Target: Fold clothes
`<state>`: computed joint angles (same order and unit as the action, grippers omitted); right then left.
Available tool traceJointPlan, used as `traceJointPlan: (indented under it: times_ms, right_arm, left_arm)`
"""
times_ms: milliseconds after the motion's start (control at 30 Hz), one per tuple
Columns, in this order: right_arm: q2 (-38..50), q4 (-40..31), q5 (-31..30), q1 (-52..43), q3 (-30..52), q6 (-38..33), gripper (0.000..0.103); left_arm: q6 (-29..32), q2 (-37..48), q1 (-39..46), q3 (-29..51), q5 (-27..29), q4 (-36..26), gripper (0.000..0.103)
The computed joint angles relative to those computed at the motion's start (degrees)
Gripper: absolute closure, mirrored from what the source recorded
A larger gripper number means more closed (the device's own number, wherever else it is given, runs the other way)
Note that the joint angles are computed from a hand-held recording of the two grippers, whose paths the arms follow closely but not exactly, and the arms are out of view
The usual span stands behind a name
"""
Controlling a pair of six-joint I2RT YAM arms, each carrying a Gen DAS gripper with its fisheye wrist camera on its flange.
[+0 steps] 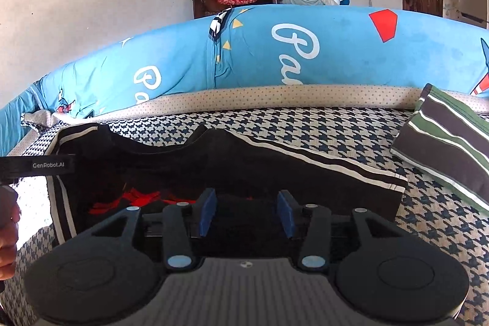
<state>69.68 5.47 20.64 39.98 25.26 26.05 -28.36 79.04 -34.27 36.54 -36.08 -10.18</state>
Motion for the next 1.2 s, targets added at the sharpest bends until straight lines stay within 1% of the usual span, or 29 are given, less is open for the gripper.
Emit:
traceJointPlan:
  times_ms: [133, 300, 367, 400, 467, 533, 600, 633, 667, 700, 767, 867, 900, 1033, 1133, 1200]
  right_arm:
    - [4.82, 3.61, -1.35, -1.64, 0.99, -0.3, 0.053]
    - [10.8, 7.27, -3.3, -3.52, 2.63, -0.99, 0.052]
    - [12.94, 8.29, -3.98, -3.96, 3.47, -1.54, 0.052]
    - [13.97, 8.82, -4.49, -4.11, 3.89, -1.94, 0.052]
    - [16.34, 9.77, -5.16, -4.3, 4.94, -3.0, 0.052]
    - [18.6, 10.44, -4.83, -4.17, 5.93, -3.97, 0.052]
    - [20.77, 10.99, -5.79, -4.71, 6.9, -4.56, 0.053]
    - [21.51, 11.16, -6.49, -5.07, 7.22, -4.58, 0.058]
    - [22.13, 11.27, -7.1, -5.3, 7.5, -4.6, 0.068]
    - [22.57, 11.32, -7.25, -5.32, 7.73, -4.81, 0.07]
    - [23.03, 11.2, -6.88, -5.06, 8.07, -5.46, 0.077]
    - [22.93, 11.31, -5.76, -4.45, 8.11, -6.46, 0.091]
    - [22.71, 11.51, -5.38, -4.31, 8.01, -6.69, 0.092]
    - [20.75, 12.9, -1.31, -2.81, 7.2, -8.0, 0.094]
    - [18.29, 14.92, 2.55, -2.11, 6.28, -8.93, 0.095]
    - [16.76, 16.78, 5.38, -1.89, 5.57, -9.66, 0.095]
  left_arm:
    - [0.59, 0.68, 0.63, -0.57, 2.23, 1.08, 0.0]
    - [1.71, 1.06, 1.44, -1.91, 4.32, 3.17, 0.001]
    - [2.0, 0.98, 1.86, -2.49, 5.55, 4.08, 0.007]
    - [2.06, 1.24, 2.14, -2.55, 6.15, 4.26, 0.008]
    - [2.17, 1.73, 2.76, -2.67, 7.55, 4.64, 0.015]
    - [2.11, 2.03, 3.5, -2.84, 9.58, 5.18, 0.02]
    - [2.23, 2.48, 3.72, -2.99, 10.58, 5.87, 0.023]
    - [2.38, 2.73, 3.64, -3.03, 10.71, 6.17, 0.025]
    - [2.55, 2.99, 3.54, -3.06, 10.86, 6.5, 0.027]
    - [2.72, 3.3, 3.42, -3.07, 11.04, 6.88, 0.029]
    - [3.01, 3.89, 3.25, -2.99, 11.34, 7.48, 0.036]
    - [3.09, 4.32, 3.17, -2.95, 11.83, 8.35, 0.043]
    - [3.21, 4.41, 2.91, -3.03, 11.22, 8.89, 0.043]
    - [4.66, 3.86, 1.11, -3.32, 5.93, 11.27, 0.044]
    - [6.48, 3.08, -0.2, -3.87, 1.36, 14.69, 0.043]
    - [7.0, 1.3, -0.38, -5.16, 0.04, 18.09, 0.039]
